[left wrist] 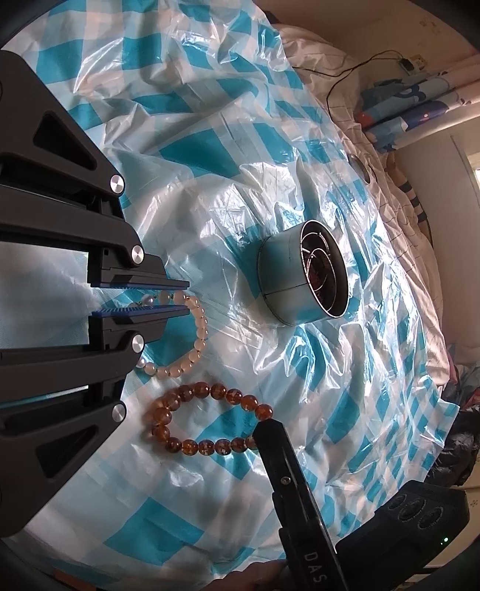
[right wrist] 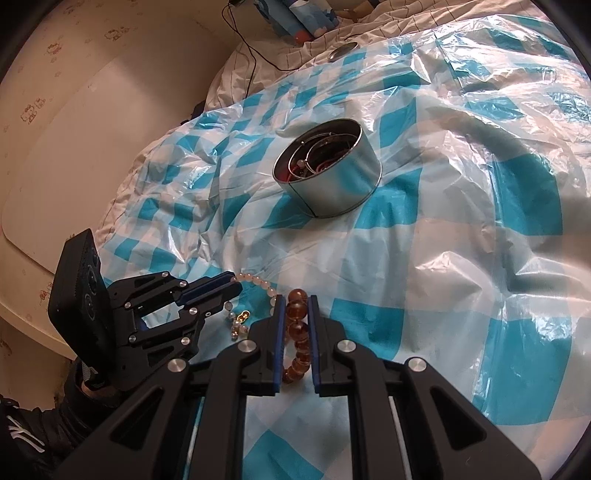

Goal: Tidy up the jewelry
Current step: 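Lift both bead bracelets over the silver tin and open both tools to drop them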

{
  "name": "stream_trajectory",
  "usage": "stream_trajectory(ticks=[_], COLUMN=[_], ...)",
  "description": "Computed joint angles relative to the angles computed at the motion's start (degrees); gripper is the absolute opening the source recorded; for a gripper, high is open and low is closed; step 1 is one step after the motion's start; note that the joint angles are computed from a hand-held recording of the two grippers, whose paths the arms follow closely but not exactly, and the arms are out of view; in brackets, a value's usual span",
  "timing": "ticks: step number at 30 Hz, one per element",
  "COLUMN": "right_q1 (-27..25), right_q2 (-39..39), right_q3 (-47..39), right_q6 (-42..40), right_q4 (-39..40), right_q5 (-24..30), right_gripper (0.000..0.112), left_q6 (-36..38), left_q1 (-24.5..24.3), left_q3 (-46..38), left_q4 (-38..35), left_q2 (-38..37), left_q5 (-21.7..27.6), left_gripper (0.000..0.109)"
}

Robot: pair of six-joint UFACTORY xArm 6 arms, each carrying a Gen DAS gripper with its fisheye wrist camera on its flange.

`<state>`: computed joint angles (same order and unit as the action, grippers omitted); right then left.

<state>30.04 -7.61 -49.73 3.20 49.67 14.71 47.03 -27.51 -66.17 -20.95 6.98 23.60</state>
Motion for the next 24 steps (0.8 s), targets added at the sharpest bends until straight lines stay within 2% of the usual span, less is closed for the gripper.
stream_trajectory(ticks=[9, 12, 15, 18, 22, 24], right_q1=[0.0, -0.1, -0.1, -0.6, -1.1, -1.5], right_q2=[0.3, 0.2, 0.1, 0.3, 0.8, 1.1], right_q3=[-0.6, -0.7, -1.1, -2.1, -2.7, -2.9], right_q6=[-8.7, -11.6, -16.0, -21.6, -25.6, -27.7], right_q4=[11.5, 15.7, 21.4, 28.6, 34.1, 36.9], right_q5=[-0.7, -1.2, -1.7, -1.4, -0.9, -0.6], right_gripper=[0.012, 0.012, 0.012, 0.012, 0.012, 0.012], left_q6=[-0.2, 1.6, 2.5, 2.0, 1.3, 0.5], left_q1=[-0.3, 1.0, 3.3, 4.8, 7.1, 7.8], left_q3=[0.4, -2.8, -7.2, -10.1, -14.1, -15.6], left_q4=[-0.5, -6.9, -14.1, -17.8, -23.4, -25.1], left_q2=[-0.3, 0.9, 2.9, 4.6, 7.0, 8.2], left_q5=[-1.7, 4.4, 12.5, 17.0, 23.7, 25.5], left_gripper=[0.007, 0.007, 0.007, 0.007, 0.007, 0.007])
